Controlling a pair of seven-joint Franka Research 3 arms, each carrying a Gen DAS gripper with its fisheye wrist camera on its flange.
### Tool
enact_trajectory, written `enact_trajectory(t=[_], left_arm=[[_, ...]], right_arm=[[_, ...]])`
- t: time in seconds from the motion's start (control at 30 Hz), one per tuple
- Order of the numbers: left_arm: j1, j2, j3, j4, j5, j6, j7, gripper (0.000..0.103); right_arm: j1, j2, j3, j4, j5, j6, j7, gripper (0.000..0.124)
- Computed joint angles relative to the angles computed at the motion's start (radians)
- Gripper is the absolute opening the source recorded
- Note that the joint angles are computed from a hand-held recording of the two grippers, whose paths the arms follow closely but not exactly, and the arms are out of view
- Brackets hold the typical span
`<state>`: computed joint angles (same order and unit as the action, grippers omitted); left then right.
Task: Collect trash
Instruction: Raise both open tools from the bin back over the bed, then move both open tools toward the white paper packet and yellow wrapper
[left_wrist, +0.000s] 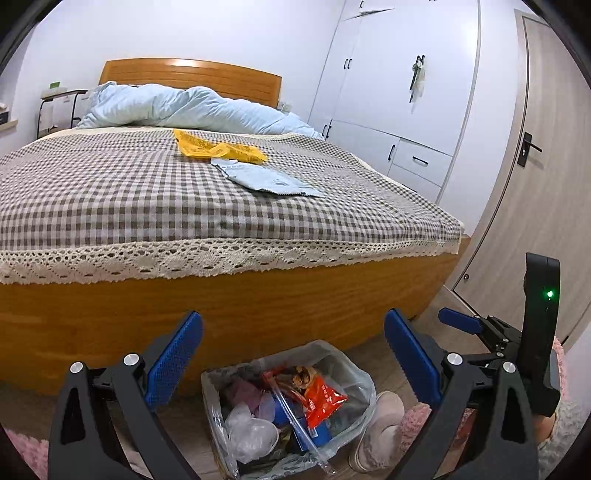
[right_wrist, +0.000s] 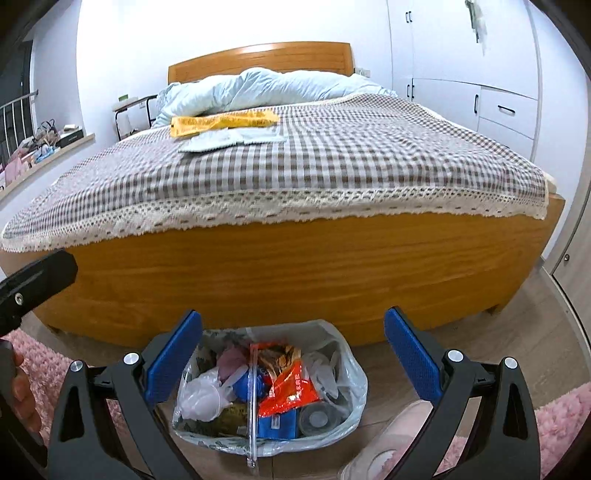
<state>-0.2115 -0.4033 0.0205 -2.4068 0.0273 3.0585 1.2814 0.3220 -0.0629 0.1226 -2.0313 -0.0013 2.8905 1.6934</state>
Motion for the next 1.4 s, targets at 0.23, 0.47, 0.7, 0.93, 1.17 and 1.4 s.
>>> enact_trajectory(t=[0.23,0.47,0.7,0.93,1.17,1.4], left_arm=[[0.031,0.005,-0.022,0.016,0.027,0.009,-0.009,0.095],[0.021,0.023,-0.013,0.048,0.035,0.014,-0.002,0.095],[0.054,0.048,-0.03,0.092,0.049,0.011,-0.009,0.095],[0.117,0.111,-0.051,0.184,0.092,0.042,-0.03,0.095],[0.154,0.187,-0.046,0.295,0.115,0.077,-0.035,0.095],[0.205,0.272,-0.052,0.429,0.131,0.065,-0.038,0.095]], right_arm=[[0.007,0.009,-0.004,0.032,0.048,0.013,-0.036,0.095],[0.006,0.017,-0.004,0.05,0.036,0.063,-0.041,0.095],[0.008,0.05,-0.012,0.093,0.028,0.11,-0.07,0.095],[0.015,0.113,-0.028,0.184,0.066,0.144,-0.116,0.095],[0.029,0.224,-0.043,0.362,0.112,0.145,-0.192,0.095],[0.058,0.376,-0.066,0.62,0.117,0.091,-0.222,0.095]])
